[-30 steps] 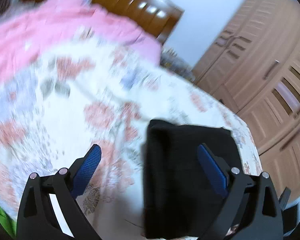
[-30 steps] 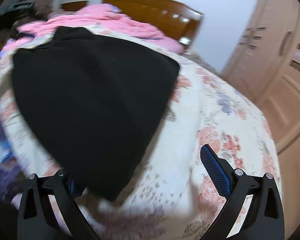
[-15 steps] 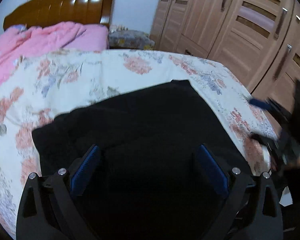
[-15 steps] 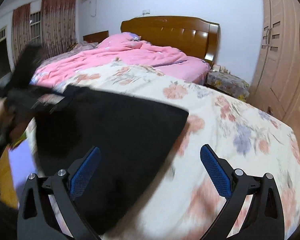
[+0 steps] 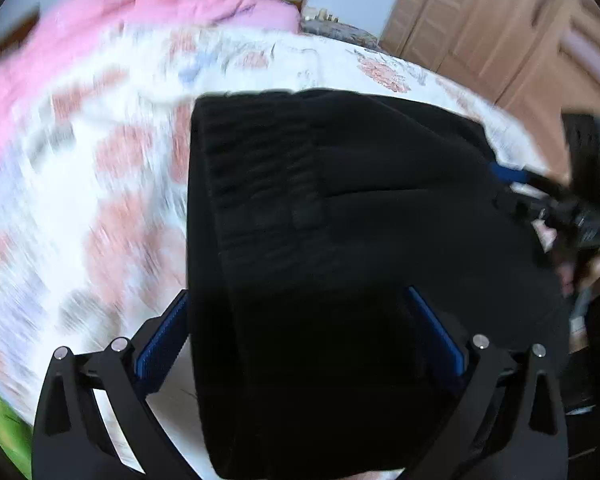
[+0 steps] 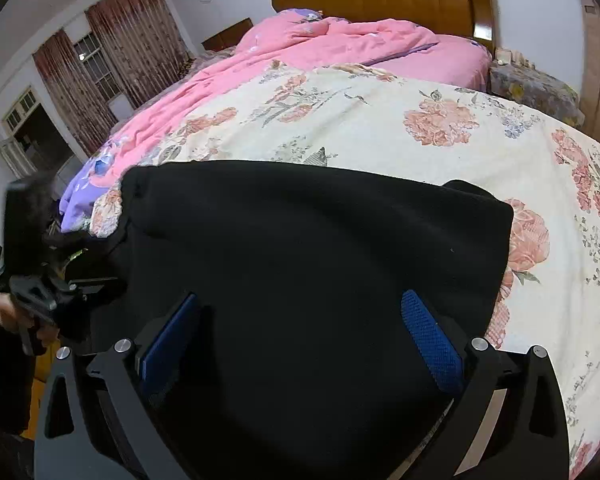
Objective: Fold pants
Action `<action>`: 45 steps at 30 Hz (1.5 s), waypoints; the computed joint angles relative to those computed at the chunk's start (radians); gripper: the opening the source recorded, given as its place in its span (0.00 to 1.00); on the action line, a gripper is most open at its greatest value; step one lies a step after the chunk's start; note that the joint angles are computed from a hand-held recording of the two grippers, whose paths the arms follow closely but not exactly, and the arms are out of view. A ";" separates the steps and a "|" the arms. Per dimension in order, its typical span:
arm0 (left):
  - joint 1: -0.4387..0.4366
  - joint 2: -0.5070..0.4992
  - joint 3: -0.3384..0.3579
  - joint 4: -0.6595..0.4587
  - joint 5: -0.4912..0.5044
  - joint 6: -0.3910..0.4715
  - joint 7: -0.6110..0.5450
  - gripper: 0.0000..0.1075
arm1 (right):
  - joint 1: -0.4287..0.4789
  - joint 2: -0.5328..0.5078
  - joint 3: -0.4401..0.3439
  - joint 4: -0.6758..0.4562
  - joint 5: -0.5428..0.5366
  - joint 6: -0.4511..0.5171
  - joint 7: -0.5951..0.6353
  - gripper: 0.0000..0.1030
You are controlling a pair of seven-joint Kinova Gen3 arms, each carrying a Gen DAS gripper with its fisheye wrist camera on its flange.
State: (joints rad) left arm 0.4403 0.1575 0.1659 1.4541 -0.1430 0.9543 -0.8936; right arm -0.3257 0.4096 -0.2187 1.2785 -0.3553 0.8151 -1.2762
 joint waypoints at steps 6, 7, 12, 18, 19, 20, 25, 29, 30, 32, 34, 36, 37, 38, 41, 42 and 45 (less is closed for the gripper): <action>0.207 0.045 -0.139 -0.118 -0.157 0.148 0.074 0.94 | -0.250 -0.073 0.175 0.046 0.237 -0.041 -0.082 0.95; 0.223 0.051 -0.135 -0.142 -0.198 0.180 0.115 0.94 | -0.266 -0.080 0.171 0.058 0.261 -0.052 -0.075 0.95; 0.262 -0.014 -0.102 -0.149 -0.357 0.107 0.249 0.94 | -0.108 -0.099 0.020 0.098 0.155 -0.113 -0.021 0.95; 0.114 0.157 0.038 -0.346 -0.261 0.168 0.040 0.94 | -0.088 -0.101 0.018 0.114 0.166 -0.117 -0.029 0.95; 0.133 0.196 0.005 -0.378 -0.252 0.209 0.006 0.94 | -0.084 -0.109 0.020 0.127 0.179 -0.123 -0.038 0.95; 0.144 0.228 -0.020 -0.403 -0.238 0.250 -0.022 0.93 | -0.090 -0.116 0.037 0.135 0.187 -0.127 -0.050 0.95; 0.171 0.234 -0.071 -0.390 -0.217 0.266 -0.012 0.94 | 0.031 -0.118 0.007 0.144 0.038 -0.144 0.013 0.95; 0.213 0.247 -0.088 -0.380 -0.260 0.261 0.006 0.94 | 0.165 -0.013 -0.106 -0.013 -0.114 -0.036 0.127 0.95; 0.208 0.243 -0.089 -0.372 -0.253 0.247 0.007 0.94 | 0.186 0.027 -0.131 -0.059 -0.153 -0.001 0.136 0.95; 0.174 0.236 -0.079 -0.359 -0.208 0.215 -0.012 0.94 | 0.172 0.107 -0.123 -0.152 -0.183 0.063 0.151 0.95; 0.153 0.227 -0.074 -0.348 -0.175 0.194 -0.026 0.94 | 0.106 0.162 -0.046 -0.244 -0.147 0.133 0.116 0.94; 0.145 0.223 -0.073 -0.339 -0.160 0.181 -0.035 0.94 | 0.085 0.199 -0.011 -0.307 -0.144 0.164 0.096 0.94; 0.147 0.224 -0.075 -0.339 -0.161 0.181 -0.032 0.94 | 0.094 0.200 -0.022 -0.310 -0.145 0.161 0.095 0.94; 0.145 0.223 -0.075 -0.337 -0.158 0.177 -0.031 0.94 | 0.094 0.187 -0.021 -0.296 -0.146 0.143 0.079 0.94; 0.134 0.219 -0.072 -0.330 -0.139 0.167 -0.042 0.94 | 0.103 0.122 -0.031 -0.211 -0.154 0.076 0.093 0.95; 0.131 0.217 -0.071 -0.326 -0.134 0.161 -0.043 0.94 | 0.128 0.121 -0.060 -0.199 -0.179 0.084 0.122 0.95; 0.128 0.215 -0.071 -0.321 -0.128 0.153 -0.043 0.94 | 0.114 0.158 -0.048 -0.232 -0.155 0.155 0.131 0.95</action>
State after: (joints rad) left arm 0.5685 0.3723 0.0945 1.1327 -0.2708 1.1076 -0.9371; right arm -0.2122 0.5680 -0.2670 1.0468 -0.5099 0.9696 -1.1454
